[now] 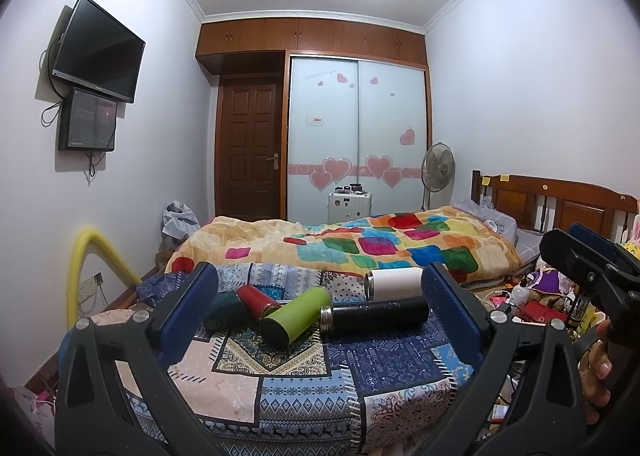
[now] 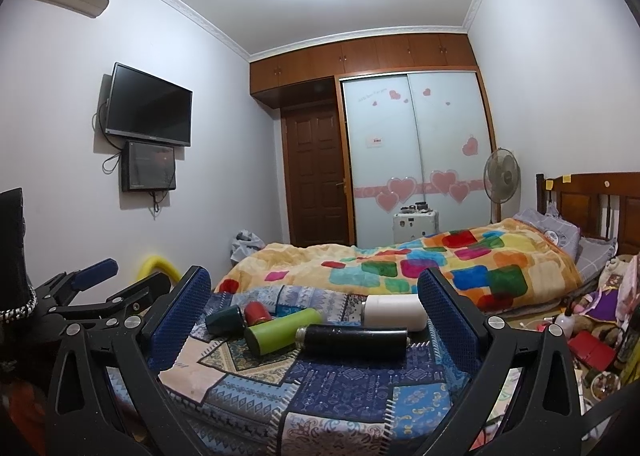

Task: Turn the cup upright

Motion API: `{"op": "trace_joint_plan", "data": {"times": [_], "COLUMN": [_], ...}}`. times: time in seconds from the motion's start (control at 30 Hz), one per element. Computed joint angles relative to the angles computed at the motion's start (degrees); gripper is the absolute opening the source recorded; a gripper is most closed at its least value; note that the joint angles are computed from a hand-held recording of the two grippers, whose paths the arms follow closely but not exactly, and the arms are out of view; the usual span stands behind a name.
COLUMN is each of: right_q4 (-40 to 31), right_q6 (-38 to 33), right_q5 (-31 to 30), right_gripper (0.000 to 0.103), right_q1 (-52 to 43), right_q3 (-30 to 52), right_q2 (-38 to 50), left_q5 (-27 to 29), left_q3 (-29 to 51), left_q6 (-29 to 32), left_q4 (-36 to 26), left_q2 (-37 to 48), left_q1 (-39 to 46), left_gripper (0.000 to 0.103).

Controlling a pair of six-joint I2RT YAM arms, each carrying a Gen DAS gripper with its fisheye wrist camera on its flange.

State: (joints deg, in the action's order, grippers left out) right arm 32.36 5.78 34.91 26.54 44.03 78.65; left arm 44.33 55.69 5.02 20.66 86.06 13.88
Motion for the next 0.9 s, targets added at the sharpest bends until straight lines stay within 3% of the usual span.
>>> {"op": "trace_joint_plan", "data": {"times": [0.9], "right_q4": [-0.8], "right_q6": [1.0], "right_q5": [-1.0], "right_gripper": [0.103], "right_q1": [-0.8], "right_q3": [0.0], "right_q2": [0.3], "left_q5": [0.1], "left_q3": [0.4], "left_q6": [0.0], "left_q4": [0.5], "left_q2": [1.2], "left_q1": [0.0], "left_gripper": [0.103]}}
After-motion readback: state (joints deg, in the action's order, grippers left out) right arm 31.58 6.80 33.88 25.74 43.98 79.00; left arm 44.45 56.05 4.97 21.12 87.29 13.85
